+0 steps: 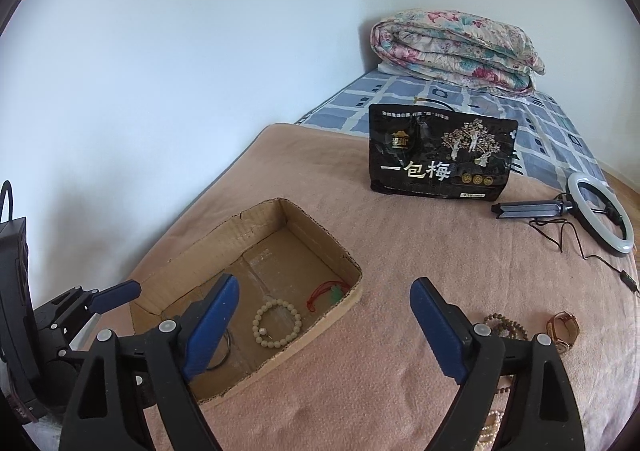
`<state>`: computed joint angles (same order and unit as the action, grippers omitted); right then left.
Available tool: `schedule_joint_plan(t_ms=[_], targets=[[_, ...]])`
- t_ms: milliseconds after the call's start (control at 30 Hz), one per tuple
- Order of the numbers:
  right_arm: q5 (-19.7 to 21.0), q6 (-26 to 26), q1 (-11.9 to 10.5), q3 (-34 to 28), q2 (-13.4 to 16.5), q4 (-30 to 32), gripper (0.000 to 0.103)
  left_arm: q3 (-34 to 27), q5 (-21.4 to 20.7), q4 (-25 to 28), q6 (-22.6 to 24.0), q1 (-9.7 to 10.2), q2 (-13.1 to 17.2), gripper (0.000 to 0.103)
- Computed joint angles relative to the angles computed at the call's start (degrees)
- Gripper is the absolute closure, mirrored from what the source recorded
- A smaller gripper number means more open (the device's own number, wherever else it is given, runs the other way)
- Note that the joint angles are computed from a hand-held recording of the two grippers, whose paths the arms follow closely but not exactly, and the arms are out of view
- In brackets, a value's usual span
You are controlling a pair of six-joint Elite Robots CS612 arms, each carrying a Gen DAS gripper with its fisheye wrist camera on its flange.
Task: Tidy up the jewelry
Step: 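Move the left tool to the brown wooden bead malas while right tool approaches the pearls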
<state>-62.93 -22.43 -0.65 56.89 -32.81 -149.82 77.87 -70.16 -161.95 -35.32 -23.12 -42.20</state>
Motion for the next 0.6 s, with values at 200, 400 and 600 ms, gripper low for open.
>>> schedule_joint_plan(t_ms=[200,400,600], targets=[[-0.6,1.5,-1.9,2.5,-1.7,-1.9,0.010,-1.6,-0.3,-0.7,1.0,-0.77,0.7,0.023],[-1.6,3.2,-4.0,5.0,-3.2,-5.1,0.005,-3.8,-1.3,-1.6,2.1,-1.66,1.7,0.023],[-2.5,5.4,-6.3,7.0,-4.2,-7.3,0.004,-5.6,-2.6,-2.3,5.6,-2.82,2.6,0.023]])
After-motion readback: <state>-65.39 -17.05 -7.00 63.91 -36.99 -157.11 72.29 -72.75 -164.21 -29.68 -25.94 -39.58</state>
